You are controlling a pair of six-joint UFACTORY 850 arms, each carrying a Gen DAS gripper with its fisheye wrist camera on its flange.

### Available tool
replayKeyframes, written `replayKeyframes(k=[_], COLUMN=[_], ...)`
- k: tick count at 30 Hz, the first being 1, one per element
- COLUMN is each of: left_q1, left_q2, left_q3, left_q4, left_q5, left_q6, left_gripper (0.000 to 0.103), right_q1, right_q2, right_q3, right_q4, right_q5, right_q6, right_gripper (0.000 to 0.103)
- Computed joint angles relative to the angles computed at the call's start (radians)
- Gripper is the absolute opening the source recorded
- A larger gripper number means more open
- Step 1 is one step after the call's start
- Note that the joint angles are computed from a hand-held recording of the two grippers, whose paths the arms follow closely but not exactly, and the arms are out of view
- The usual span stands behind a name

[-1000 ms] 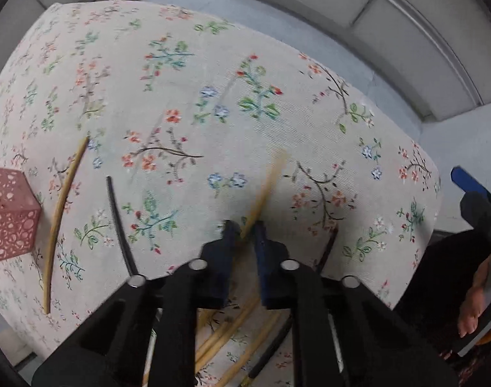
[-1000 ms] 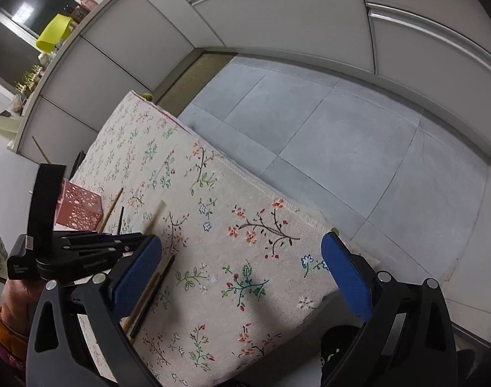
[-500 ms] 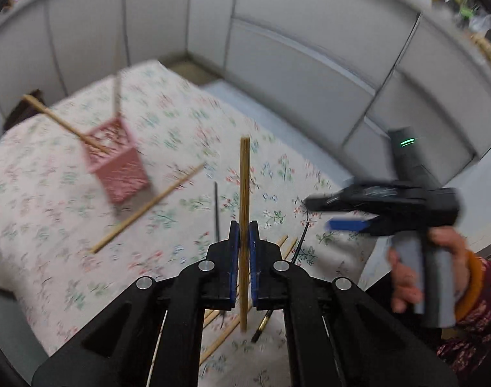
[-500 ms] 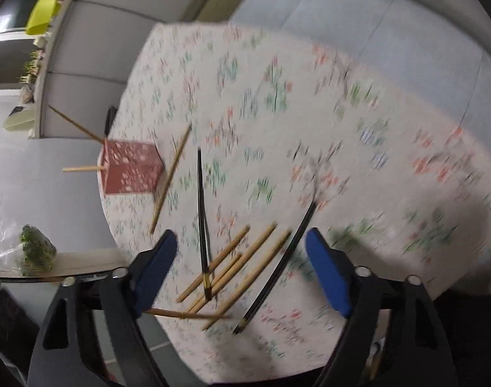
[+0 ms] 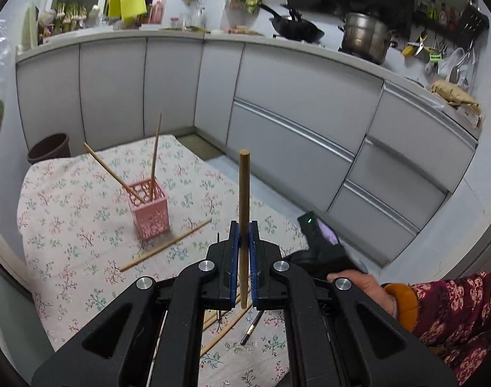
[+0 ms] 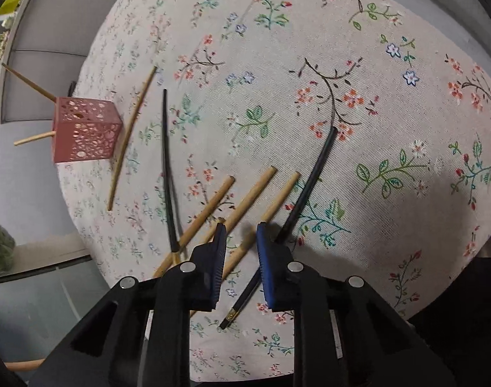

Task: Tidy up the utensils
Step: 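Grasp another wooden chopstick with the left tool while the right tool grasps one, then lower both chopsticks into the pink cup and open both tools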

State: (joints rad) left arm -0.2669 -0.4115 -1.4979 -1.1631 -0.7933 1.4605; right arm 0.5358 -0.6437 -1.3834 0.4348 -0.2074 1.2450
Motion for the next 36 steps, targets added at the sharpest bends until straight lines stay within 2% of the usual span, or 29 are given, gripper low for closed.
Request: replayKeyframes(k=[2,8,10,12,14,17,18,21,22,24,26,28,29,32,36], left_q1=[0.004,0.014,0.015,0.014,0.018,0.024,0.024,0.023,0.024,0.023,0.023,0.022,0.021,0.011,-0.002], left_q2=[0.003,0.009,0.011,0.016,0.022,0.032,0.034,0.044,0.046,0.052,0.064,0.072,0.076,0.087,0.088], left_q3=[0.004,0.014,0.016,0.024,0.031,0.044,0.047,0.068,0.074,0.087,0.106,0.113,0.115,0.122,0.118], left_q4=[-0.020,-0.054,-0.063,-0.068,-0.075,-0.079,-0.078,-0.091,-0.100,-0.116,-0.152,-0.167,-0.174,-0.187,-0.187], left_q5=[0.003,0.004,0.000,0.010,0.009,0.026,0.033,0.063,0.070,0.100,0.131,0.149,0.155,0.175,0.197], left_q6=[0.013,0.032,0.032,0.035,0.033,0.017,0.012,0.009,0.012,0.006,0.025,0.022,0.022,0.025,0.013], left_gripper=[0.005,0.005,0.005,0.005,0.005,0.005,0.005,0.005,0.005,0.005,0.005,0.005,0.005,0.005,0.005], right_q1=[-0.001,-0.009,-0.014,-0.012,-0.003,0.015,0.019,0.027,0.034,0.050,0.070,0.094,0.116,0.148,0.179], right_q2=[-0.009,-0.065,-0.127,-0.173,-0.203,-0.198,-0.184,-0.116,-0.097,-0.066,-0.041,-0.010,0.008,0.065,0.118], right_q3=[-0.016,-0.126,-0.249,-0.337,-0.393,-0.382,-0.357,-0.225,-0.194,-0.157,-0.137,-0.116,-0.114,-0.080,-0.057], right_q4=[-0.045,-0.148,-0.217,-0.276,-0.357,-0.474,-0.506,-0.600,-0.704,-0.913,-1.122,-1.332,-1.436,-1.635,-1.799], right_q5=[-0.045,-0.202,-0.341,-0.441,-0.495,-0.471,-0.431,-0.227,-0.179,-0.148,-0.156,-0.201,-0.249,-0.344,-0.408], right_q6=[0.043,0.175,0.233,0.283,0.341,0.407,0.438,0.533,0.624,0.789,0.947,1.075,1.110,1.167,1.216], right_gripper=[0.014,0.015,0.020,0.018,0.015,0.008,0.006,0.006,0.006,0.006,0.006,0.006,0.006,0.006,0.006])
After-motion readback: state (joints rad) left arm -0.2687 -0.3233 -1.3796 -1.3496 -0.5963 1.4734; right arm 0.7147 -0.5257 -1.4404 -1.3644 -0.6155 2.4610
